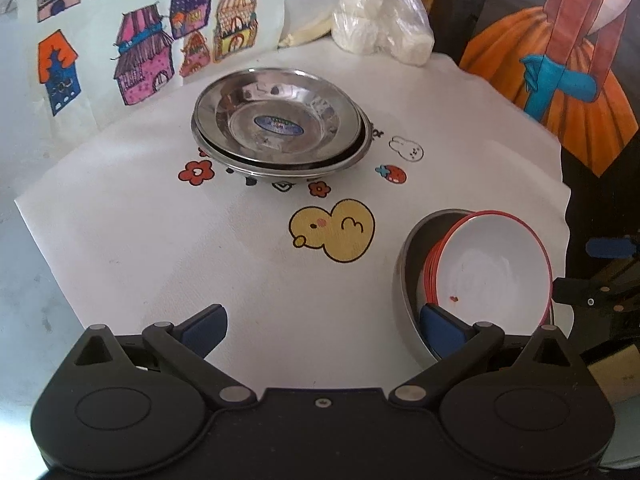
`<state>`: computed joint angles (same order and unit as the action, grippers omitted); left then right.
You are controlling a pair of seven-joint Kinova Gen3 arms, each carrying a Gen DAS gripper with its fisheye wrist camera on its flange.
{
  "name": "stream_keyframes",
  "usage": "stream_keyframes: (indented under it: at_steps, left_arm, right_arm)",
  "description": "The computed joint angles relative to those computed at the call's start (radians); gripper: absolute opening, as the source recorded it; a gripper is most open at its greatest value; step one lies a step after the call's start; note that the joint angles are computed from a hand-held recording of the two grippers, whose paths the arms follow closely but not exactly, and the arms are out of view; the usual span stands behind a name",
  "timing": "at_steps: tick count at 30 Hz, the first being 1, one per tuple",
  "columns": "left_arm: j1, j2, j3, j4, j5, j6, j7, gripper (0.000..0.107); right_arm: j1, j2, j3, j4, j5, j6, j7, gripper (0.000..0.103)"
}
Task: Organize plates and bowls
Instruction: 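Move both grippers to the rim of the steel bowl holding the white bowls, then close both grippers on opposite sides of the steel bowl's rim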
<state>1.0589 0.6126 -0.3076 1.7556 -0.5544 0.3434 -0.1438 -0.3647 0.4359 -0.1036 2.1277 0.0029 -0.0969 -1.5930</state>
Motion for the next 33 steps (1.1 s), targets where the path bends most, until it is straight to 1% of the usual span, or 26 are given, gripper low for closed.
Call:
stream_keyframes:
  at_steps: [1,3,5,6,9,11,12,22,24,27,29,33]
  left_arm:
    - [-0.020,-0.002,0.022,-0.007,0.007,0.012,-0.019,0.102]
    - [-0.054,-0.005,0.061,-0.022,0.016,0.036,-0.055,0.102]
    - [-0.072,-0.006,0.082,-0.031,0.020,0.051,-0.077,0.102]
    - [-0.072,-0.006,0.084,-0.035,0.017,0.058,-0.081,0.102]
    - [-0.068,-0.004,0.084,-0.040,0.008,0.068,-0.075,0.102]
    - [-0.078,-0.006,0.094,-0.038,0.009,0.066,-0.077,0.102]
    - [-0.085,-0.007,0.100,-0.039,0.012,0.068,-0.081,0.102]
    - [-0.158,-0.004,0.180,-0.084,0.046,0.126,-0.186,0.101]
    - [-0.157,0.001,0.183,-0.095,0.049,0.140,-0.194,0.100]
    - [-0.158,0.003,0.184,-0.097,0.057,0.138,-0.192,0.097]
    - [-0.157,0.000,0.182,-0.091,0.060,0.128,-0.189,0.094]
    - [-0.141,0.000,0.165,-0.083,0.058,0.112,-0.171,0.091]
  right_arm:
    - [-0.008,-0.001,0.007,-0.010,0.008,0.020,0.002,0.103]
    - [-0.055,-0.002,0.054,-0.021,-0.001,0.032,0.019,0.103]
    - [-0.049,-0.002,0.049,-0.028,0.000,0.035,0.024,0.103]
    - [-0.022,-0.002,0.023,-0.029,0.004,0.032,0.024,0.103]
    - [0.090,0.000,-0.090,-0.037,0.028,0.033,0.017,0.103]
    - [0.129,0.007,-0.129,-0.050,0.040,0.045,0.016,0.103]
    - [0.129,0.010,-0.131,-0.054,0.042,0.050,0.017,0.103]
    - [0.060,0.025,-0.074,-0.083,0.033,0.096,0.033,0.103]
    - [0.053,0.030,-0.069,-0.095,0.032,0.115,0.037,0.103]
    - [0.020,0.035,-0.040,-0.106,0.029,0.130,0.042,0.103]
    - [-0.001,0.036,-0.020,-0.109,0.027,0.132,0.042,0.103]
    - [-0.016,0.037,-0.004,-0.107,0.026,0.123,0.045,0.103]
